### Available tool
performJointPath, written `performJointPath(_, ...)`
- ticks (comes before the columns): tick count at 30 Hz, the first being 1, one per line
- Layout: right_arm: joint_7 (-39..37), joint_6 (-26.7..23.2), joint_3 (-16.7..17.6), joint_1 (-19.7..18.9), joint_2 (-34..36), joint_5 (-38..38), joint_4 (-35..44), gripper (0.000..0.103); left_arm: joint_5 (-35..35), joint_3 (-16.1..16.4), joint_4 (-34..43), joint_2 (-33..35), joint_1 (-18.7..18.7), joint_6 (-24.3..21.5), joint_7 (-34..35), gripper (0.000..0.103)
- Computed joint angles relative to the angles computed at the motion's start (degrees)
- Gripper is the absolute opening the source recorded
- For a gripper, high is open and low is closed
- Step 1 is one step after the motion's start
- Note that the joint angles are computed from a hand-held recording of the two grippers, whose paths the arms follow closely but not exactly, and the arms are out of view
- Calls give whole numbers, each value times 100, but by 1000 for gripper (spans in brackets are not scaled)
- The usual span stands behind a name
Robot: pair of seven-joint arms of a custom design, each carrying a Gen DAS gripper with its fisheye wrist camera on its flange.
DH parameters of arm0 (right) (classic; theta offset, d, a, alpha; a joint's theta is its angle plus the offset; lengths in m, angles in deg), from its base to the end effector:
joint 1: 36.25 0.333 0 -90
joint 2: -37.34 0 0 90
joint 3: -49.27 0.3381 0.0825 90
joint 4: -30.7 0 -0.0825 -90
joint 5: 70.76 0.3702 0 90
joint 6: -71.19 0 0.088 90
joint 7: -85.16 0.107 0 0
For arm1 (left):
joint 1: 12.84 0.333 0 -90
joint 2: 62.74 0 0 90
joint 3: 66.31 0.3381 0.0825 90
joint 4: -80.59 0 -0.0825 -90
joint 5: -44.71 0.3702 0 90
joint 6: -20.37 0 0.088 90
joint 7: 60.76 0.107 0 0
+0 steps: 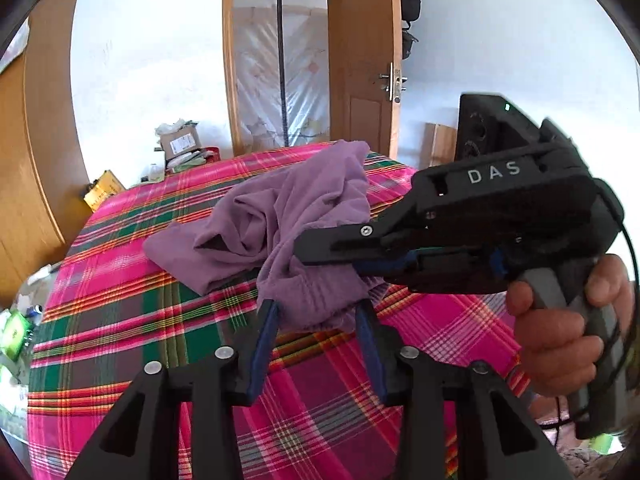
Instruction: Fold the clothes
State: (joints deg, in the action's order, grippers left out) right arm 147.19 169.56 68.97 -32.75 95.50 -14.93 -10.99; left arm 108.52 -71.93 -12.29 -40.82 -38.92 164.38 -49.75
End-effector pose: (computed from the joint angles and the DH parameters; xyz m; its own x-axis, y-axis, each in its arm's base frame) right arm 0.7630 0.2457 0.4308 0.4255 -0.2163 -0.8787 -0.8888 -0.2827 -0.3608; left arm 0.5973 -0.3655 0.4821 0.0966 -0.9941 -0.0491 -0.5944 -0.0180 -0.8039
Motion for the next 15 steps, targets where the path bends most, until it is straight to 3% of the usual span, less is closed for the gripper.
performJointPath(5,-77,44,-69,42,-99,-117,-98,11,-18,19,230,182,-103,-303,241,45)
performJointPath(11,339,-272,34,123,281,-126,535,12,252,90,323,260,-241,-658,196,46)
performJointPath(15,479,-503,124,171,566,-213,1035,12,205,65,191,193,-65,-189,130,34)
